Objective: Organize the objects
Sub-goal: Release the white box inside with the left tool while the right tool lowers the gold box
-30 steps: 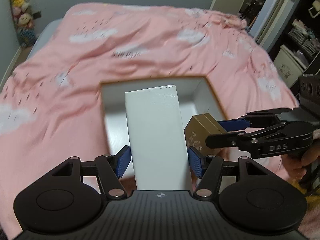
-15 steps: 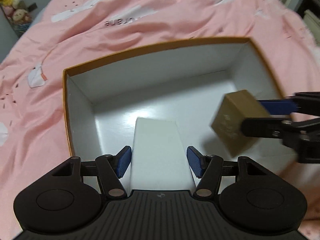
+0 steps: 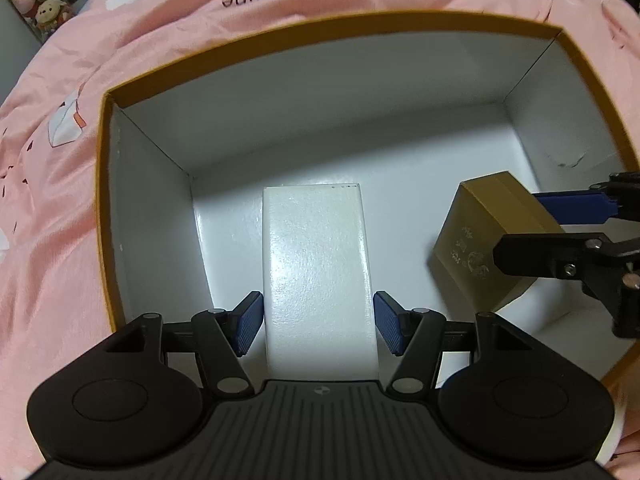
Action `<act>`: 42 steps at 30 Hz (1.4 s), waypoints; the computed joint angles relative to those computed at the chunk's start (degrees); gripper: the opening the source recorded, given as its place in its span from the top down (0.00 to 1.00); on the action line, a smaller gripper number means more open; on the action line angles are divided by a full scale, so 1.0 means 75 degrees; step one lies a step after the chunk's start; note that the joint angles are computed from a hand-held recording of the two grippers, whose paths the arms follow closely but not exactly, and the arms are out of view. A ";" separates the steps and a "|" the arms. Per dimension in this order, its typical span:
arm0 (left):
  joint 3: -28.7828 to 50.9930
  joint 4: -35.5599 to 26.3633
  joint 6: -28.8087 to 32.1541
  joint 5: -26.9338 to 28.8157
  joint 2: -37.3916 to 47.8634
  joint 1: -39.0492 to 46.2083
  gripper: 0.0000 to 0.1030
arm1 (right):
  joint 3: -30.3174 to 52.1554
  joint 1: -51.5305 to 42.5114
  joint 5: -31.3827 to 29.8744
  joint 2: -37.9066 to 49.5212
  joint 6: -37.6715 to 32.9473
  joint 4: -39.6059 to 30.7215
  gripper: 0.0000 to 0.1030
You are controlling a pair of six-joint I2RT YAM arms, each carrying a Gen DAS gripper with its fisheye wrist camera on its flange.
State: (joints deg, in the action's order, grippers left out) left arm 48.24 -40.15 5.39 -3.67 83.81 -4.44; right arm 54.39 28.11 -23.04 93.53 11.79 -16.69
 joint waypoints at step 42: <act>-0.0275 0.1758 0.4697 -0.1186 0.0790 -0.1035 0.52 | 0.1076 0.0034 0.0162 0.0811 -0.0928 -0.0792 0.48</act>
State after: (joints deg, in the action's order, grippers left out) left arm 46.18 -26.96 40.62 -12.56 89.74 -12.20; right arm 62.46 28.37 -21.83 99.61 4.83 -22.64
